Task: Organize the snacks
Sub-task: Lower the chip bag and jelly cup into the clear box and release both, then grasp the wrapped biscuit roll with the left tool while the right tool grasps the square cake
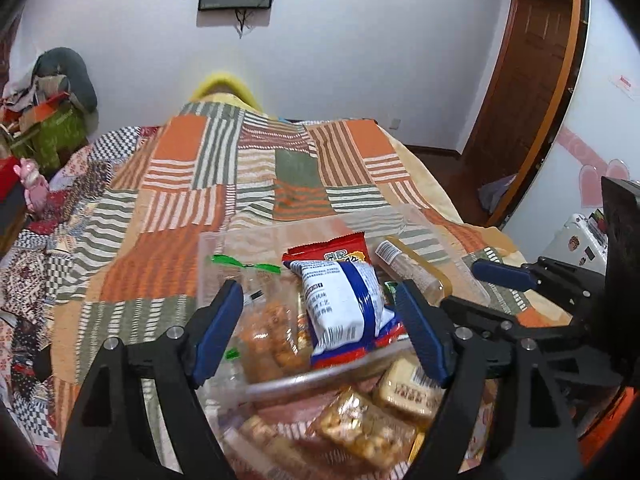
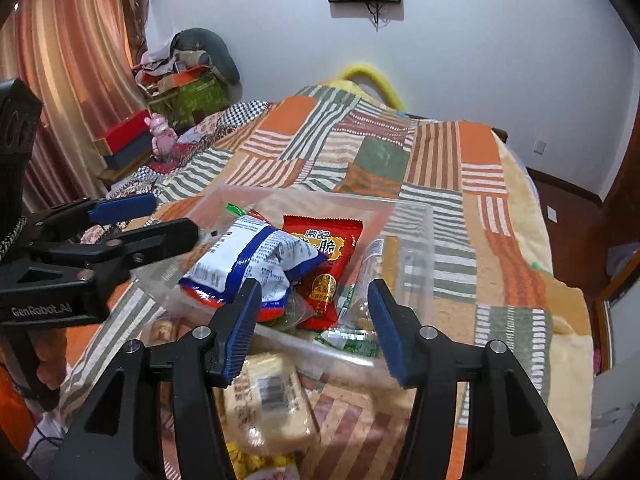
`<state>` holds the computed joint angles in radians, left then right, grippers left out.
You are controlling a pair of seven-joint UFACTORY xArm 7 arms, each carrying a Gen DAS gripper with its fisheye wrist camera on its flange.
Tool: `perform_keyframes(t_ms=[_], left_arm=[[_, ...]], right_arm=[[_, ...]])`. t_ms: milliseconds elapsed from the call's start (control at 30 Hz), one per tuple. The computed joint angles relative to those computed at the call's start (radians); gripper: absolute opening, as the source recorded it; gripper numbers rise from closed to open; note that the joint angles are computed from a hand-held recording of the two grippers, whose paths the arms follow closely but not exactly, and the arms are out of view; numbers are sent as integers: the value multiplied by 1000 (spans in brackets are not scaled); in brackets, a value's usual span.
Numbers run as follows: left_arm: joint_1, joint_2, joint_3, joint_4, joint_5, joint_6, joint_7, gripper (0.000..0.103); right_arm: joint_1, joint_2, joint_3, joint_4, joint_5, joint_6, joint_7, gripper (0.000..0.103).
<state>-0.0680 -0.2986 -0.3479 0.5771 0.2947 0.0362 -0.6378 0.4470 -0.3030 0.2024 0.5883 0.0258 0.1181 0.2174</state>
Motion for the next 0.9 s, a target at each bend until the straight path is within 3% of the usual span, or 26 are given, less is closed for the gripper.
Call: perform_keyframes(t_ms=[133, 300, 567, 900], left_arm=[[-43, -81, 31, -62, -30, 35, 17, 83], [-48, -151, 13, -144, -36, 91, 12, 84], [-135, -97, 72, -240, -105, 106, 31, 84], [-94, -88, 56, -328, -80, 71, 1, 82]], right_arm=[[7, -44, 2, -24, 0, 18, -4, 58], [29, -87, -1, -73, 3, 35, -8, 65], [93, -64, -21, -102, 52, 86, -37, 69], [91, 30, -10, -55, 92, 92, -61, 68]])
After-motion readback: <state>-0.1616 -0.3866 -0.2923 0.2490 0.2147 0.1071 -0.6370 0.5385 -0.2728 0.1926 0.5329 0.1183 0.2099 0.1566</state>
